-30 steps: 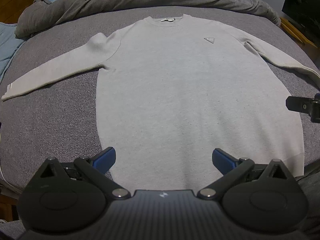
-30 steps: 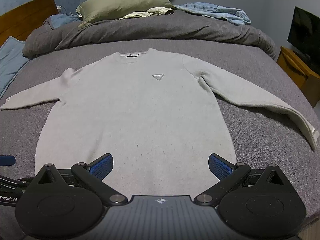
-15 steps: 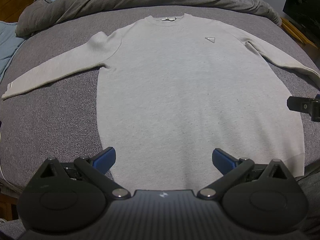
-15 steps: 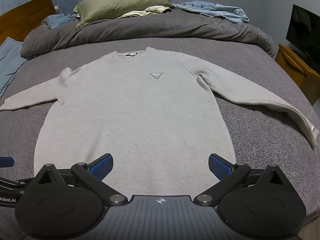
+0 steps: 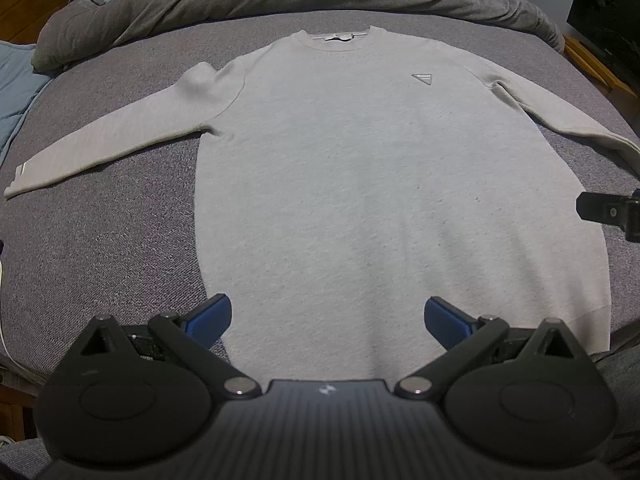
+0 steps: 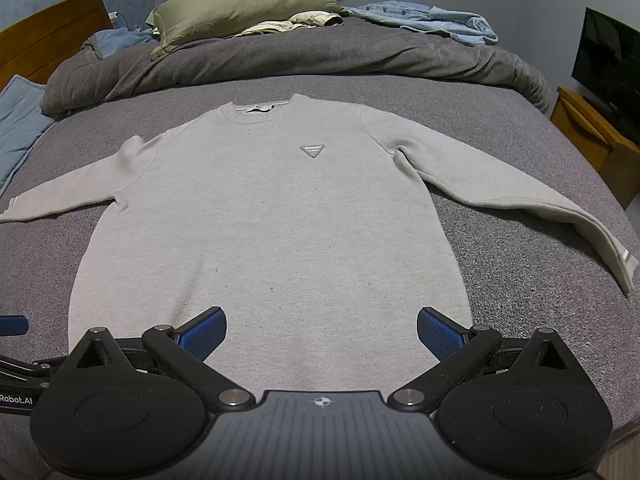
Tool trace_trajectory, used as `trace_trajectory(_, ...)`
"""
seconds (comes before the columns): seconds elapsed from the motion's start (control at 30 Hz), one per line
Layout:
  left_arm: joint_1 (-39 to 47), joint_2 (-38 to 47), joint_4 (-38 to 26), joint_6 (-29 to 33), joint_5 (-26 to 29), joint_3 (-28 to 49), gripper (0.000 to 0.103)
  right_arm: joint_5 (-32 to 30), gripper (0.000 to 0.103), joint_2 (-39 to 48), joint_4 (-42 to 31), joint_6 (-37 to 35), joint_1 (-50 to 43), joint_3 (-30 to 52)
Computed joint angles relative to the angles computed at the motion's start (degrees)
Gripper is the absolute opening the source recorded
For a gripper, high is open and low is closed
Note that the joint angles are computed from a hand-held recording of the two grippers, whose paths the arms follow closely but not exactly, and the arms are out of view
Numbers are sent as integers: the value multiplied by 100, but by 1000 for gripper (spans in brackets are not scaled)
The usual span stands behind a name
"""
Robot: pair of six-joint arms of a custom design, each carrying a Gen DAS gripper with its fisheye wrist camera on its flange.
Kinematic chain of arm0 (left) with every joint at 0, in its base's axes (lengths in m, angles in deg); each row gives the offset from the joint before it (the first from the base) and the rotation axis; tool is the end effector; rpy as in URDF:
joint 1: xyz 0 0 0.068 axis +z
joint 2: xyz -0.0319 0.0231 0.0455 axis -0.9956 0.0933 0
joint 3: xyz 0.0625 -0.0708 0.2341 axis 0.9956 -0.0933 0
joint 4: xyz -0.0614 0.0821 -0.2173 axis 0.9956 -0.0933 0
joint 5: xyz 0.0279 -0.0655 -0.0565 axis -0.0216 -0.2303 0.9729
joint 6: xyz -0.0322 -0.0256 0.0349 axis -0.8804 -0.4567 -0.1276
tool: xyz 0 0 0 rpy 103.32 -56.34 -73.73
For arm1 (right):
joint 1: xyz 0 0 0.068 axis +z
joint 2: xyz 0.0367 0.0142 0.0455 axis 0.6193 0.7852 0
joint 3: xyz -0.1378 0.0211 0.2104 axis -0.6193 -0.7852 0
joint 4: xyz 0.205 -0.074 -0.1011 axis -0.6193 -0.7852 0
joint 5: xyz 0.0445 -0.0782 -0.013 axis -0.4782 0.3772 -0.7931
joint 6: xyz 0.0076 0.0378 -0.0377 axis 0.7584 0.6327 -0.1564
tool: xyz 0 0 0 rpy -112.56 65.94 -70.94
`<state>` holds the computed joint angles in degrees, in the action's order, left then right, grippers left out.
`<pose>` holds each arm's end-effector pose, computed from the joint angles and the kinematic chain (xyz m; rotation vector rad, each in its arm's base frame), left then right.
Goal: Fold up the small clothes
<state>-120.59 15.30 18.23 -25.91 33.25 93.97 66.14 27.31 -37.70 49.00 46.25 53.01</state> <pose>0.2384 -0.1555 0.2881 -0.3615 2.5872 0.0895 0.3060 0.0487 0.2716 -0.4486 2.3867 0.1749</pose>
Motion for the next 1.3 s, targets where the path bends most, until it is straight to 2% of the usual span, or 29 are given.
trace_trajectory(0.73,71,-221,108,1,39,-340,103,-33,102,24,18,16,-41,-2)
trace_trajectory(1.07,106,-68,52,45,45,-155,103,-19,102,59,-20,103,-56,51)
trace_trajectory(1.3,307,6,42,95,-194,-22,103,271,102,264,191,407,-113,183)
